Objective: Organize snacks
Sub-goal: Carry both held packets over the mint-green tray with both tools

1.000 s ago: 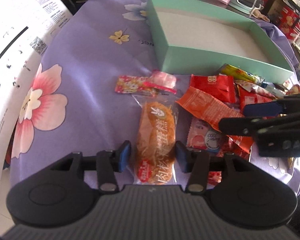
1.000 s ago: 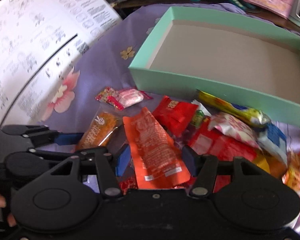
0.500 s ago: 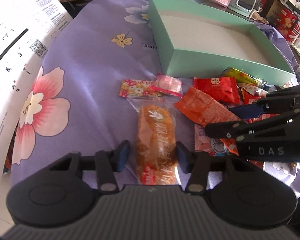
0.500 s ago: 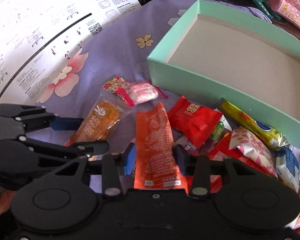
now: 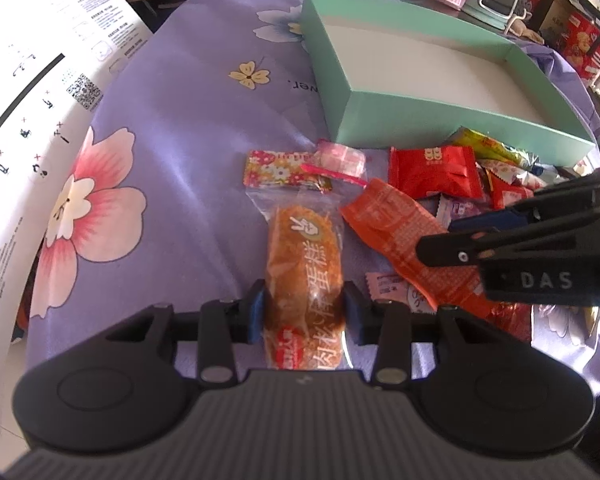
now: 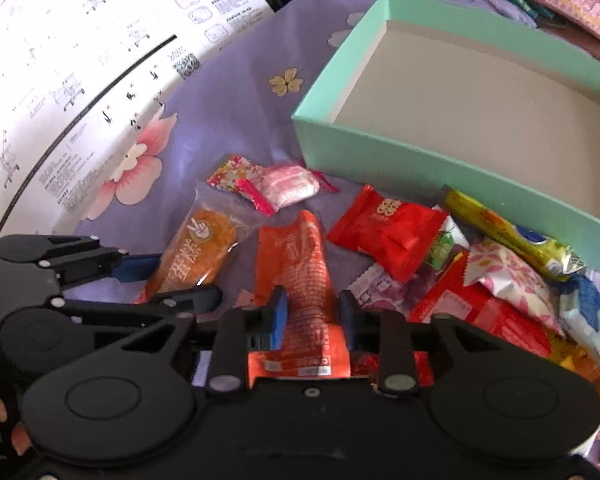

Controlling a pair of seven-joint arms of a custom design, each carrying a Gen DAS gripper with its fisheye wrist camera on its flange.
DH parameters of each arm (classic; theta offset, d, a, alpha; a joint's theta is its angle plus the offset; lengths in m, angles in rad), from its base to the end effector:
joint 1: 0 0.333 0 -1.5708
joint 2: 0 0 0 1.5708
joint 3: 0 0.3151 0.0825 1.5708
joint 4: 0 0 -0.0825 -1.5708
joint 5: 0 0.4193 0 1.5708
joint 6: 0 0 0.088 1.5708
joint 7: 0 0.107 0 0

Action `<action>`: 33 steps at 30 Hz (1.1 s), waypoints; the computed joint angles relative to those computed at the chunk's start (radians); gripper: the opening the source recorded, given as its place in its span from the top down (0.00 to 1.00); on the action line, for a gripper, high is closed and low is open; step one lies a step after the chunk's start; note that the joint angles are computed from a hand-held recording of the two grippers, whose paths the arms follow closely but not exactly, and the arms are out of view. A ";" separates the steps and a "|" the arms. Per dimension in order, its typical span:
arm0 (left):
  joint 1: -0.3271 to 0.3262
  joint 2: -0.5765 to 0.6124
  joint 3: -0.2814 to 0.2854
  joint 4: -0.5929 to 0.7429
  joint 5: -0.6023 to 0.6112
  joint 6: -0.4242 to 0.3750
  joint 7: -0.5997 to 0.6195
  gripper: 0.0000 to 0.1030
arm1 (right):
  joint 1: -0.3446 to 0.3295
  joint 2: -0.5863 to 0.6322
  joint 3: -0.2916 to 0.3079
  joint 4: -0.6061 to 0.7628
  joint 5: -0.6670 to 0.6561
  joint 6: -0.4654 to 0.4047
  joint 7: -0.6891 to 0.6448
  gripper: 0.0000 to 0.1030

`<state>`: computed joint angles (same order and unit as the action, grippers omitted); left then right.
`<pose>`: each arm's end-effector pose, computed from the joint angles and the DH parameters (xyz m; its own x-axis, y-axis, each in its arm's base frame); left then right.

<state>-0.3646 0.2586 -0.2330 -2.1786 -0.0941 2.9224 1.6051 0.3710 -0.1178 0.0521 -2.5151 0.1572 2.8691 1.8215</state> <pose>0.5194 -0.3431 0.3005 -0.5189 -0.8485 0.1040 -0.7787 0.4189 -0.4671 0.4743 0.2038 0.3473 0.0764 -0.9752 -0.2078 -0.9127 0.0155 -0.4084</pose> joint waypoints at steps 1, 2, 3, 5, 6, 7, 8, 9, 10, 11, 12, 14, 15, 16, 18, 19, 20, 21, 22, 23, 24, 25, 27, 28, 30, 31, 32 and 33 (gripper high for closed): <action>-0.007 -0.001 0.007 -0.002 0.013 0.003 -0.006 0.61 | 0.006 0.004 -0.005 -0.003 0.025 0.014 -0.017 0.71; -0.018 -0.001 0.017 -0.004 0.031 0.007 -0.016 0.61 | 0.014 0.007 -0.012 -0.005 0.061 0.023 -0.033 0.71; -0.028 -0.001 0.027 -0.006 0.051 0.012 -0.028 0.61 | 0.018 0.008 -0.014 -0.009 0.085 0.032 -0.042 0.74; -0.057 -0.005 0.056 -0.007 0.103 0.010 -0.072 0.62 | 0.019 0.001 -0.006 -0.026 0.080 0.063 -0.037 0.81; -0.059 -0.010 0.058 -0.008 0.111 0.003 -0.088 0.63 | 0.023 -0.007 -0.004 -0.034 0.080 0.069 -0.038 0.83; -0.048 -0.017 0.046 -0.012 0.098 0.004 -0.089 0.63 | 0.021 -0.020 0.003 -0.042 0.060 0.071 -0.019 0.84; -0.031 -0.027 0.028 -0.021 0.073 0.012 -0.079 0.63 | 0.026 -0.034 0.003 -0.051 0.057 0.077 -0.013 0.85; -0.023 -0.038 0.019 -0.030 0.060 0.020 -0.077 0.63 | 0.036 -0.047 -0.006 -0.059 0.068 0.082 -0.018 0.85; -0.016 -0.049 0.012 -0.037 0.050 0.026 -0.073 0.63 | 0.044 -0.064 -0.012 -0.070 0.074 0.088 -0.015 0.85; -0.002 -0.062 -0.004 -0.044 0.024 0.034 -0.054 0.63 | 0.049 -0.079 -0.019 -0.078 0.076 0.092 -0.009 0.85; 0.014 -0.074 -0.022 -0.050 -0.009 0.040 -0.028 0.63 | 0.060 -0.093 -0.033 -0.084 0.088 0.095 -0.016 0.85; 0.018 -0.095 -0.029 -0.058 -0.030 0.052 -0.011 0.63 | 0.089 -0.122 -0.066 -0.096 0.119 0.103 -0.041 0.85; 0.012 -0.105 -0.023 -0.060 -0.022 0.052 -0.019 0.63 | 0.097 -0.139 -0.076 -0.104 0.126 0.109 -0.046 0.85; 0.013 -0.112 -0.024 -0.058 -0.028 0.049 -0.017 0.63 | 0.100 -0.147 -0.082 -0.107 0.125 0.112 -0.043 0.85; 0.025 -0.120 -0.042 -0.047 -0.068 0.047 0.022 0.63 | 0.099 -0.174 -0.088 -0.120 0.115 0.125 -0.029 0.85; 0.023 -0.121 -0.042 -0.038 -0.069 0.046 0.028 0.63 | 0.103 -0.184 -0.099 -0.122 0.113 0.131 -0.029 0.85; 0.017 -0.115 -0.039 -0.021 -0.060 0.045 0.028 0.63 | 0.094 -0.194 -0.100 -0.125 0.099 0.139 -0.019 0.85; 0.012 -0.105 -0.035 0.000 -0.050 0.042 0.027 0.63 | 0.069 -0.200 -0.091 -0.126 0.072 0.149 0.004 0.85; 0.005 -0.091 -0.029 0.026 -0.036 0.040 0.021 0.63 | 0.043 -0.203 -0.083 -0.127 0.044 0.158 0.029 0.85; -0.003 -0.073 -0.023 0.056 -0.021 0.037 0.014 0.63 | 0.011 -0.201 -0.071 -0.122 0.014 0.161 0.062 0.85; -0.009 -0.050 -0.021 0.093 -0.010 0.033 0.015 0.63 | -0.023 -0.198 -0.057 -0.117 -0.020 0.164 0.099 0.85; -0.017 -0.027 -0.017 0.130 0.000 0.027 0.013 0.63 | -0.069 -0.189 -0.037 -0.107 -0.061 0.167 0.143 0.85; -0.044 0.038 0.002 0.232 0.034 -0.002 -0.010 0.63 | -0.171 -0.165 0.012 -0.080 -0.163 0.171 0.235 0.85; -0.056 0.073 0.009 0.287 0.047 -0.021 -0.018 0.63 | -0.208 -0.152 0.028 -0.066 -0.207 0.171 0.274 0.85; -0.089 0.162 0.031 0.423 0.083 -0.068 -0.038 0.63 | -0.243 -0.106 0.020 -0.019 -0.264 0.165 0.320 0.85; -0.104 0.207 0.041 0.493 0.099 -0.098 -0.046 0.63 | -0.256 -0.077 0.012 0.010 -0.290 0.159 0.343 0.85; -0.119 0.257 0.049 0.571 0.115 -0.128 -0.051 0.63 | -0.263 -0.054 0.003 0.032 -0.311 0.159 0.361 0.85; -0.136 0.310 0.060 0.652 0.133 -0.155 -0.055 0.63 | -0.265 -0.022 -0.012 0.065 -0.319 0.156 0.372 0.85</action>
<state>-0.5006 0.5685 -0.1730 -1.5265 0.0391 2.7673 1.5503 0.1062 -0.1400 0.0405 -2.4504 -0.1617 3.0254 2.1936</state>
